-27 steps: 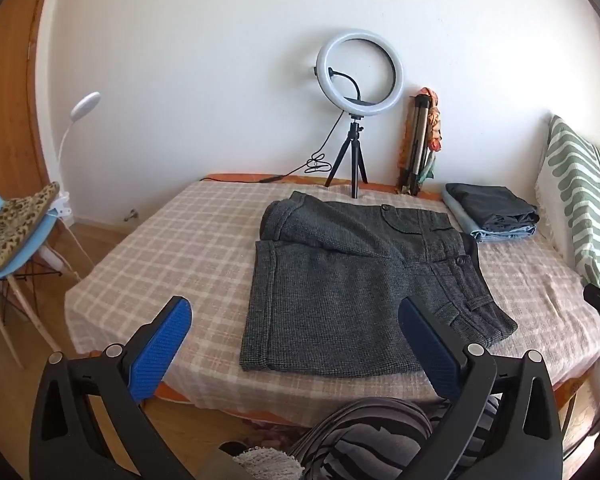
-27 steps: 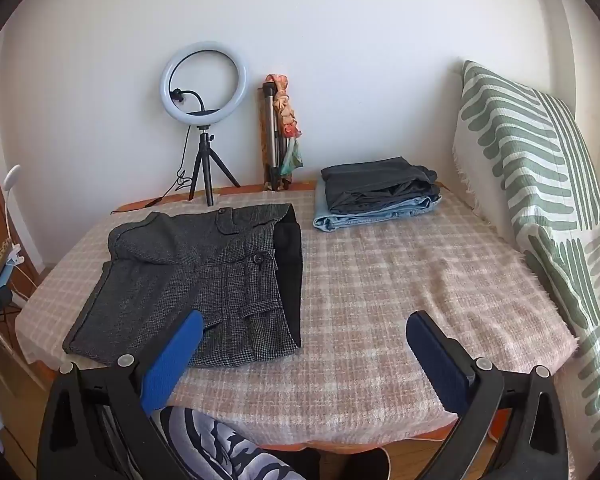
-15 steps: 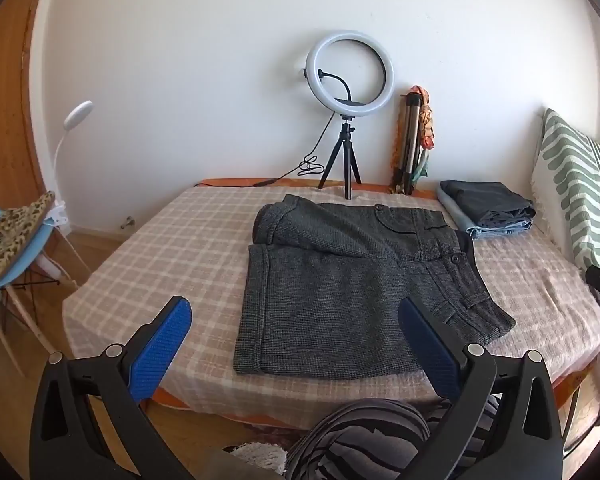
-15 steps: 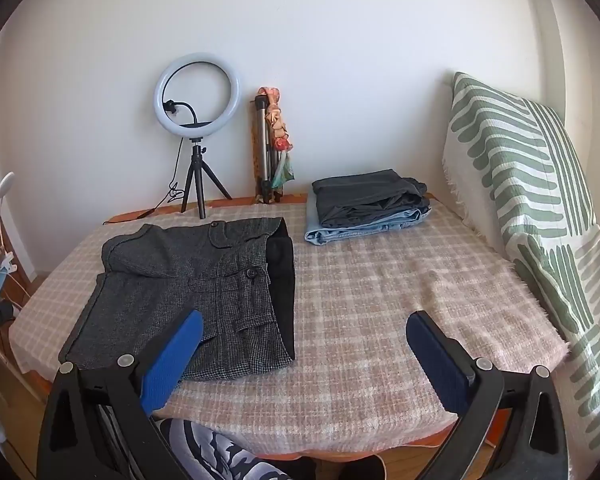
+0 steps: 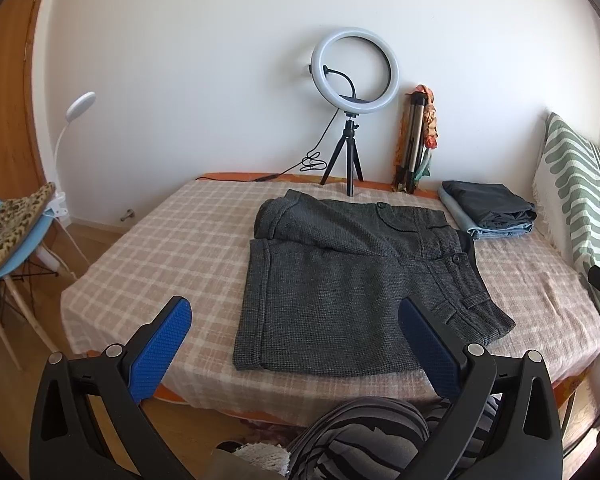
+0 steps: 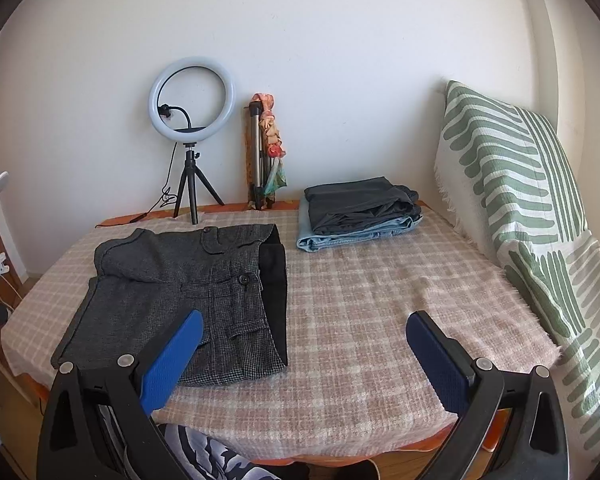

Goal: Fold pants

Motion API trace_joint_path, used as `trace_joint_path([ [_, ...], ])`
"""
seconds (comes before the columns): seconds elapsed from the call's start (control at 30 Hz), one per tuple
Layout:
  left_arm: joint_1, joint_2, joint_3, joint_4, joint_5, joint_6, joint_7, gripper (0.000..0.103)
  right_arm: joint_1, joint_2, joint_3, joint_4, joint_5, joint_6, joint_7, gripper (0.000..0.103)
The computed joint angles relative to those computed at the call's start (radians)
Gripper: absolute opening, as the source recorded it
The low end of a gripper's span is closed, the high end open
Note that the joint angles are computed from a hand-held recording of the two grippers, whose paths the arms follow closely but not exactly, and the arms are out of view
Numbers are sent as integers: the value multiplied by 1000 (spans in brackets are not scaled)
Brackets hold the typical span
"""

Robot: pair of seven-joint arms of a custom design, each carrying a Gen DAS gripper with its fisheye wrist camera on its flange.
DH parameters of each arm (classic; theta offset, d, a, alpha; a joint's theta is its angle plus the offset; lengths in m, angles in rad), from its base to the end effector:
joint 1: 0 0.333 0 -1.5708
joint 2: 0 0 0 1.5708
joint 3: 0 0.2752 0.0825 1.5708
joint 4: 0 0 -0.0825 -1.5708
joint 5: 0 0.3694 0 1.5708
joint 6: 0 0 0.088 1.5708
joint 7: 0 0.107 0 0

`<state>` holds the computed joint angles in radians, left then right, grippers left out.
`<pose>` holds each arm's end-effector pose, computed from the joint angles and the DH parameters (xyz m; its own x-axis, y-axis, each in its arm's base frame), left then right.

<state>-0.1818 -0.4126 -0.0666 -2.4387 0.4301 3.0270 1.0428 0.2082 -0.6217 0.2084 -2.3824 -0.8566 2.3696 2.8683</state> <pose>0.4454 -0.1483 0.5388 -0.1486 -0.9883 0.0331 -0.5280 0.0509 -0.8477 0.3843 0.1752 0.5775 -0.3966 -0.9177 -0.0245 -0.4715 0.2265 -0.8523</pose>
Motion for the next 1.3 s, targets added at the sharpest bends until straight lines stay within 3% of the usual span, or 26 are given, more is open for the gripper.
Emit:
trace_joint_path([
  [1.3,-1,2,2,-2,-9,0,10,103,2,18,3,18,-8,-13,15,103],
])
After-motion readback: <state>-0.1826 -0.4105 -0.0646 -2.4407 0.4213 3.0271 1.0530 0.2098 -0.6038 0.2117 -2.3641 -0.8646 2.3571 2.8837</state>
